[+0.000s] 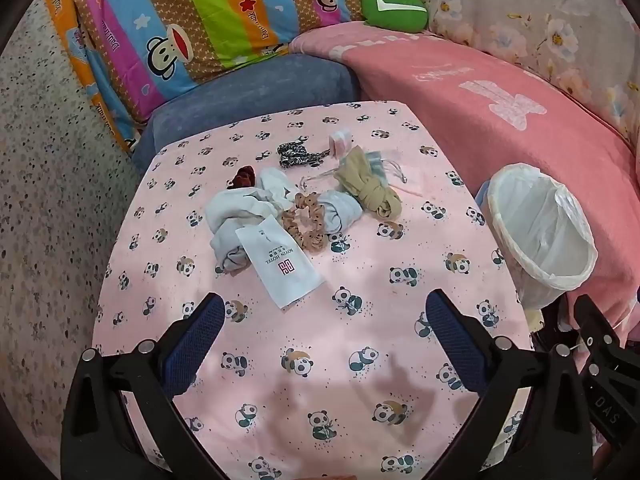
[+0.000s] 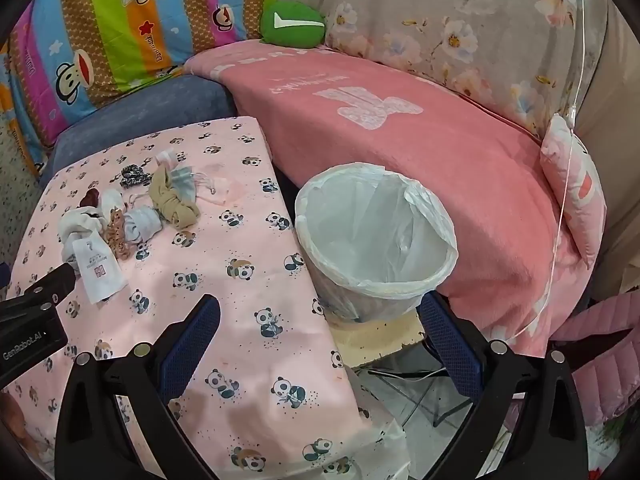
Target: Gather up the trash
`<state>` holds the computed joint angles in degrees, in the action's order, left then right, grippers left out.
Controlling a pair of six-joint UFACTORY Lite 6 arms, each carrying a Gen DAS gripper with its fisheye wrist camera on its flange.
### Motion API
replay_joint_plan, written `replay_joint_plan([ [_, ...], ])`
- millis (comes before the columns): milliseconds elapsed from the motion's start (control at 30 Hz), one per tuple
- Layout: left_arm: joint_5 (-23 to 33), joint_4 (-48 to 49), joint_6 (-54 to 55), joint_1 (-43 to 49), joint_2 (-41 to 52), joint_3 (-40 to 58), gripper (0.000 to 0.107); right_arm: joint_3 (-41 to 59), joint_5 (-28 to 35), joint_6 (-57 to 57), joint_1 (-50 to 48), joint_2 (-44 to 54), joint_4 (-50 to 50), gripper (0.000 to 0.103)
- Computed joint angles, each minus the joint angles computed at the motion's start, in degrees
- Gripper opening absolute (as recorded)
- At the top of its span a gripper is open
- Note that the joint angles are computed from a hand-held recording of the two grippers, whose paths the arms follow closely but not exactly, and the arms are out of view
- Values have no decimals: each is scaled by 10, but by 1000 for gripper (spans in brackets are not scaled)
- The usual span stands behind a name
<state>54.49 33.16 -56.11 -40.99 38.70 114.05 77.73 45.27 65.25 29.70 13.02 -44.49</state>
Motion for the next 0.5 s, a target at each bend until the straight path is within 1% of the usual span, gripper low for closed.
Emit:
replay_joint_plan([
  [200,0,-2,4,1,-3,-5,96,-1,8,4,4,-3,2,98],
  [233,-5,2,-5,-3,-15,-25,96,-1,3,-4,2,-1,2,98],
  [400,-15,13,-20,-7,-31,-52,96,0,0,-5,0,-1,1,98],
  [467,-12,15,-23,-9,-32,-53,96,-1,-5,-6,-5,-2,2,98],
  [500,-4,13,-19,-11,-18,-31,96,0,-6,-7,-7,-1,2,98],
])
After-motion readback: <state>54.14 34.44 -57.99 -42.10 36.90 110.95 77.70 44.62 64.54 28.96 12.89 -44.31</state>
